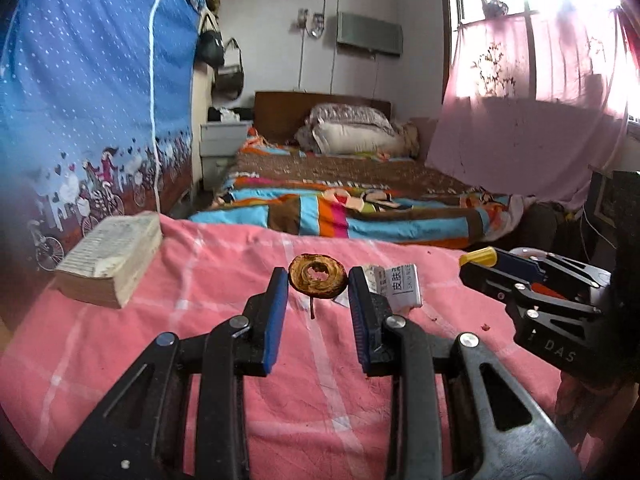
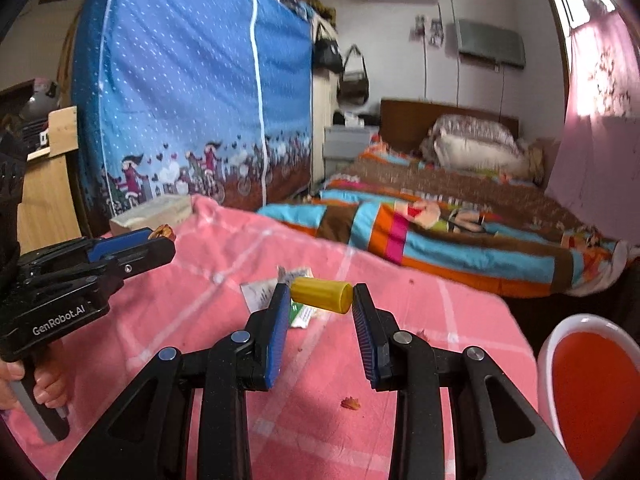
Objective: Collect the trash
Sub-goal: 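Grasp the yellow cap with the right tool while the left tool grasps another walnut shell, then carry the yellow cap and walnut shell over the red bucket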
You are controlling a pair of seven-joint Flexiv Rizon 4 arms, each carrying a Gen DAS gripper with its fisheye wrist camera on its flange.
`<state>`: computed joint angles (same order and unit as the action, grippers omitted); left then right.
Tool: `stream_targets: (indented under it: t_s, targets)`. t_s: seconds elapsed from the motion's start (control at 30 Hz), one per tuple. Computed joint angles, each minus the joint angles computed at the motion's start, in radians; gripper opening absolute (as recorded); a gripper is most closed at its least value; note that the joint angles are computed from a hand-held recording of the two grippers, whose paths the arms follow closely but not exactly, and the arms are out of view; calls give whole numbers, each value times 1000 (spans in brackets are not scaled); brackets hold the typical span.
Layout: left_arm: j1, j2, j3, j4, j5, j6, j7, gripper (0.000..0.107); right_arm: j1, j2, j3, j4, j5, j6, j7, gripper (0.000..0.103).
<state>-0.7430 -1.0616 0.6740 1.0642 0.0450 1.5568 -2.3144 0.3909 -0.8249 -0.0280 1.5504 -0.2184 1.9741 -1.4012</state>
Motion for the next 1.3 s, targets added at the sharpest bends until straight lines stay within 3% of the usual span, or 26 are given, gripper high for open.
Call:
stream_targets:
  t_s: [0.2, 0.33, 0.7, 0.83, 1.13, 1.3]
  targets:
    - [-86, -32, 169, 22, -22, 15, -102, 38, 61, 0, -59, 30, 103, 136, -56, 29]
    - [-116, -42, 217, 33, -46, 42, -134, 38, 63, -1, -53, 37, 162, 223, -92, 29]
    - [-159, -115, 328, -50, -174, 109, -37, 38, 62, 32, -53, 60, 347, 390, -185, 29]
    - [-153, -137, 325, -104, -209, 123, 31, 38, 61, 47, -57, 70, 416, 436, -229, 30]
    - [-100, -186, 242, -281, -276, 124, 214, 38, 25, 79, -48, 104, 523, 482, -265, 29]
    - [-50, -236, 184, -447, -284, 71, 278, 38, 11, 99, -52, 129, 580, 487, -284, 30]
